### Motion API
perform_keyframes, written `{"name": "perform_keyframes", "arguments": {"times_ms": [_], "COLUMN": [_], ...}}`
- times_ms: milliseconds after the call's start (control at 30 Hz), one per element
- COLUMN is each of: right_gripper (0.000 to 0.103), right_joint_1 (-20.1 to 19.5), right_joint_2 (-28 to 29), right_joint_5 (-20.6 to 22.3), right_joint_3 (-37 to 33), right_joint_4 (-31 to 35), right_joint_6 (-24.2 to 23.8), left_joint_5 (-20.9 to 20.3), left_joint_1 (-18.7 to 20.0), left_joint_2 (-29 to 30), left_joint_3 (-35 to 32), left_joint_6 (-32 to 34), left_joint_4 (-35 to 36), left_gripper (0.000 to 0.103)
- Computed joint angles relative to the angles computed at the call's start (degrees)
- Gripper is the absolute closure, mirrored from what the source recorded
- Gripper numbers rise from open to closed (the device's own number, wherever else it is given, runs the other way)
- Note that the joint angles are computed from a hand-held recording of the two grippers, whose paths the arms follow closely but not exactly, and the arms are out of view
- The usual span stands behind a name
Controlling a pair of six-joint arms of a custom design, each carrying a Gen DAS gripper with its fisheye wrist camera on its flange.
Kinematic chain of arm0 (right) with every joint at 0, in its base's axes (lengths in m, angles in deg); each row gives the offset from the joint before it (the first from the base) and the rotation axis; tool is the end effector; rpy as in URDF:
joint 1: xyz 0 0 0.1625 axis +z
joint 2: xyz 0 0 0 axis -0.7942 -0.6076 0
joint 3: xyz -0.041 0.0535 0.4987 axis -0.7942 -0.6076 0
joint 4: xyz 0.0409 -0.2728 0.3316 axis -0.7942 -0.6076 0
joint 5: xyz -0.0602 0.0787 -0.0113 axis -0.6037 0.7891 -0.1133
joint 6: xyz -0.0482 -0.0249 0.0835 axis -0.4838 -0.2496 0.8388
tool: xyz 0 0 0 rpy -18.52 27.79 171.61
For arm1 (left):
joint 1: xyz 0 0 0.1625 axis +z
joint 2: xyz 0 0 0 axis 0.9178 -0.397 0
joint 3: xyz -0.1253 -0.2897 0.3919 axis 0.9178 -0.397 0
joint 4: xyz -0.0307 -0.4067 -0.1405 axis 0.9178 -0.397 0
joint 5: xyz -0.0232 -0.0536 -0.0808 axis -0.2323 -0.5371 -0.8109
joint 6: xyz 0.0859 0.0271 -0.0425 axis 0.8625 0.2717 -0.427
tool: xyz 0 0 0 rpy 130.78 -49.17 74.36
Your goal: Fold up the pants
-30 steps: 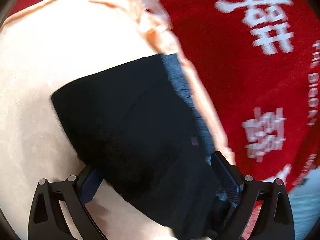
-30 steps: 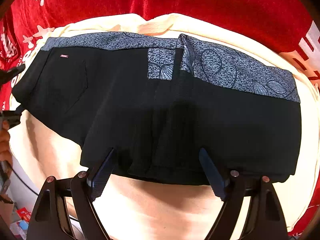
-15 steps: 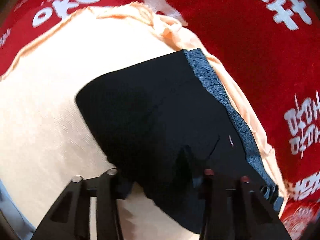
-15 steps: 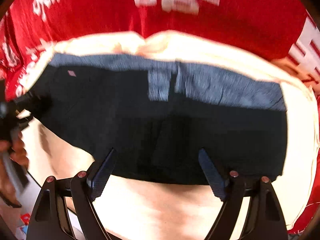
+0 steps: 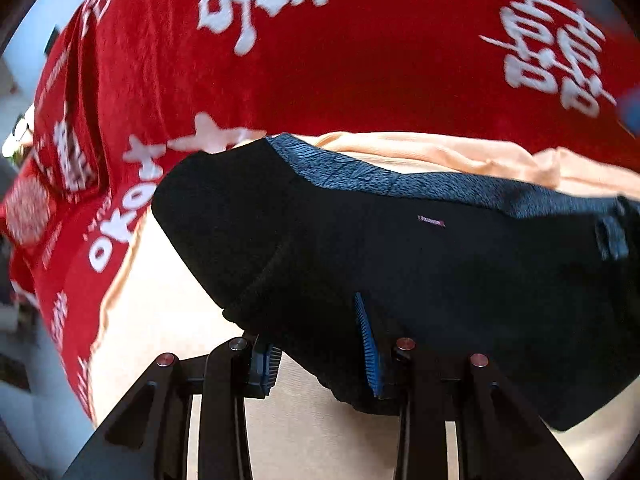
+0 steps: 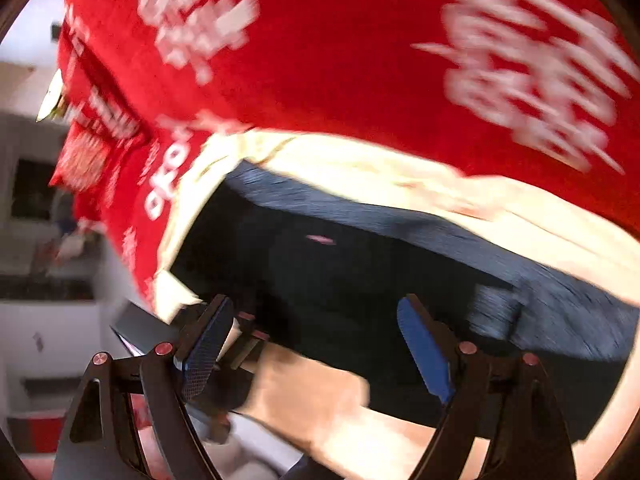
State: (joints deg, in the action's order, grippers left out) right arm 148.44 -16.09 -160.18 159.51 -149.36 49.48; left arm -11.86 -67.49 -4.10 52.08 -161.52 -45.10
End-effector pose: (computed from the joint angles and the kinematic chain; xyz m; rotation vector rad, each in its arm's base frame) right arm 0.1535 -0.4033 0.4398 -0.0122 -2.9222 0.0200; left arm -0.4260 -0.1784 0.0657 0.5357 2.0179 -0.4711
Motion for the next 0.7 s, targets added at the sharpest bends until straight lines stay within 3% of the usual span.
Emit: {"name": "perform_keyframes", "arguments": {"times_ms": [233, 567, 600, 633, 667, 700], "right_gripper": [0.016, 0.017, 0.022, 0.055, 0.082, 0.083], "right_joint_1": [8.37, 10.61, 10.7, 10.7, 10.45, 9.94], "right_joint_2": [16.7, 28.24, 28.63, 28.66, 28.36, 27.59], "right_joint_5": [-0.26, -6.25, -7.08, -7.46, -7.63, -7.07], "right_joint_3": [-6.74, -8.58, -8.39, -8.15, -7.81, -7.39], "right_joint_4": [4.05, 11.03, 12.09, 12.46, 12.09, 10.92], "right_joint_6": [-1.59, 2.18, 1.88, 1.85, 2.82, 3.72], "left_joint_5": [1.31, 1.54, 1.47, 1.4, 1.23, 0.66], "left_joint_1": [-1.1, -2.04, -2.07, -2.02, -1.94, -1.76], "left_joint_2": [1.44, 1.64, 1.68, 1.61, 1.51, 1.32], "left_joint_3": [-0.99, -0.49, -0.45, -0.43, -0.41, -0.39], "left_joint_6": [2.08, 1.68, 1.7, 1.63, 1.66, 1.9], "left_joint_4": [1.86, 1.01, 0.77, 0.68, 0.59, 0.03], "left_gripper": [0.068, 0.068, 0.068, 0.068, 0.068, 0.068]}}
